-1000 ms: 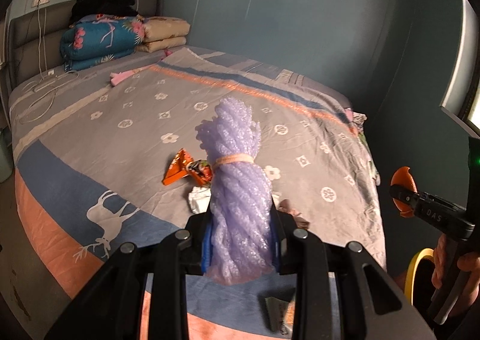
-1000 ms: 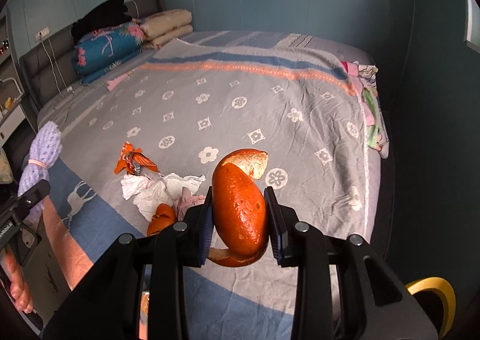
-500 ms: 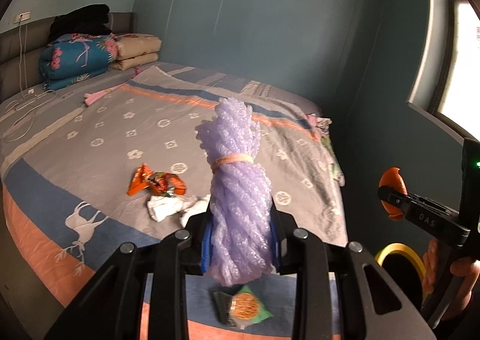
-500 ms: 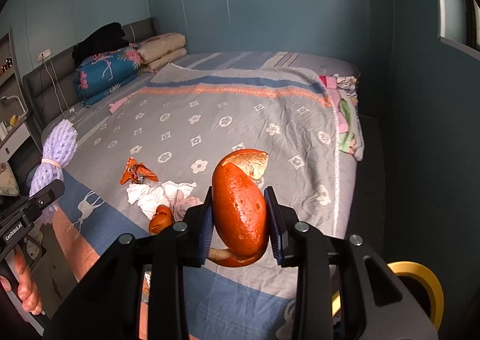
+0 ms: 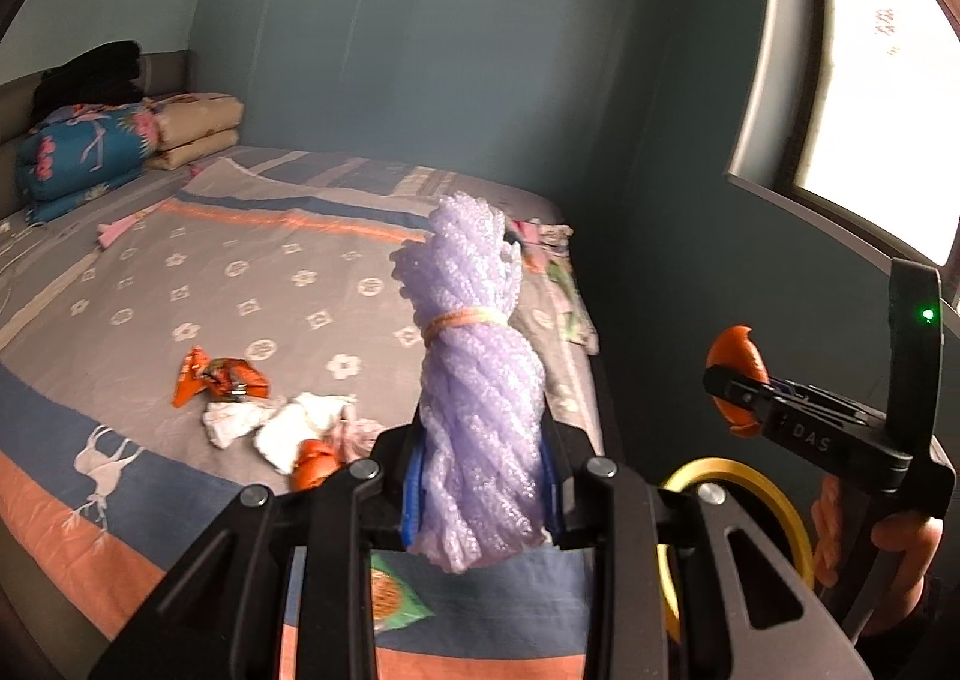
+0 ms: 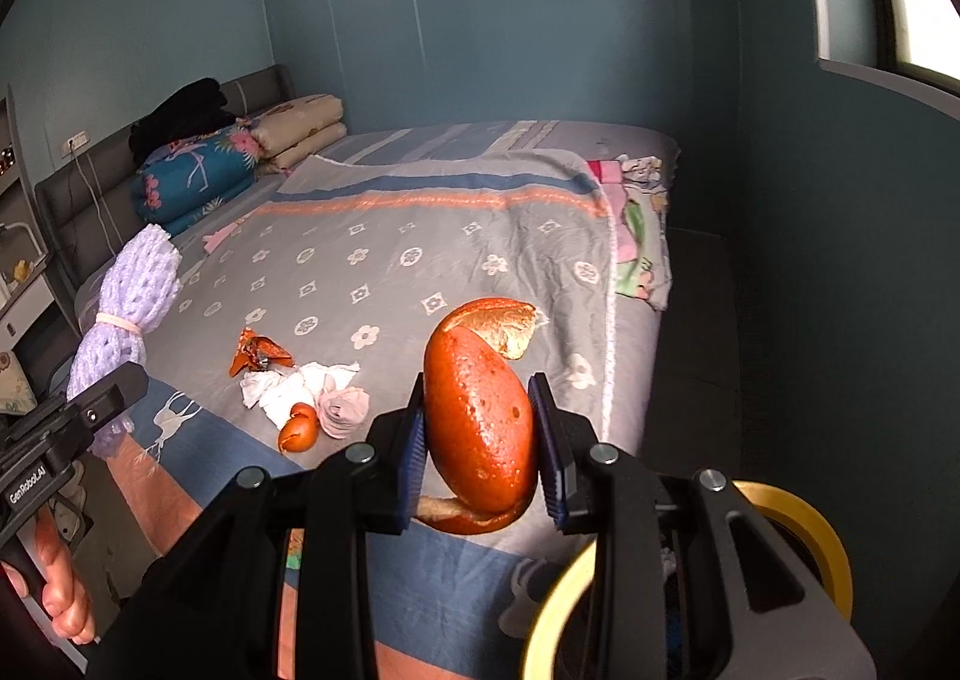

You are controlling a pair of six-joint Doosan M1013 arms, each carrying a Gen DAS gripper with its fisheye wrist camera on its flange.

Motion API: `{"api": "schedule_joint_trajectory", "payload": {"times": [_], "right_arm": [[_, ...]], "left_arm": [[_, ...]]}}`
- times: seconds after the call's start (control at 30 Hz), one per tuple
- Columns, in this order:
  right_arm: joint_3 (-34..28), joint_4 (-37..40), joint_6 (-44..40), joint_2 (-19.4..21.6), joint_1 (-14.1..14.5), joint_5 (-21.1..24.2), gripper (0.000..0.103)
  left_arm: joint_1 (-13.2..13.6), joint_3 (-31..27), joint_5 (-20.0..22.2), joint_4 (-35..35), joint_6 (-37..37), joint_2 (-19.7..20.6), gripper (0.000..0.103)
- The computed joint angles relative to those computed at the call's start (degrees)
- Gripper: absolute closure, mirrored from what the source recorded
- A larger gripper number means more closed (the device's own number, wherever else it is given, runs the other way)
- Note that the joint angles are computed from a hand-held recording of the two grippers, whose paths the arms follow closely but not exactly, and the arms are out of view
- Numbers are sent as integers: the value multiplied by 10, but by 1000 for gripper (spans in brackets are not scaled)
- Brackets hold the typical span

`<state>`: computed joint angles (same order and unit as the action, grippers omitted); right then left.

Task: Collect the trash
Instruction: 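Lift and carry the orange peel and foam net in both grippers over the bin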

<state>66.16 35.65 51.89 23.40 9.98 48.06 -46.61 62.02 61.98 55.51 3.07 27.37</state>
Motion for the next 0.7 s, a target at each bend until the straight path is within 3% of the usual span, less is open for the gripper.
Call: {"api": "schedule_joint_trajectory", "payload": {"times": [0.4,0.7], "right_arm": [[29,-2,21,-19,-40,-2,72],[44,-16,51,-20,-68,4,72]], "left_arm": [[-7,-62,-42,-36,74,42,75],[2,-112,-85,-131,144,82,75]]}}
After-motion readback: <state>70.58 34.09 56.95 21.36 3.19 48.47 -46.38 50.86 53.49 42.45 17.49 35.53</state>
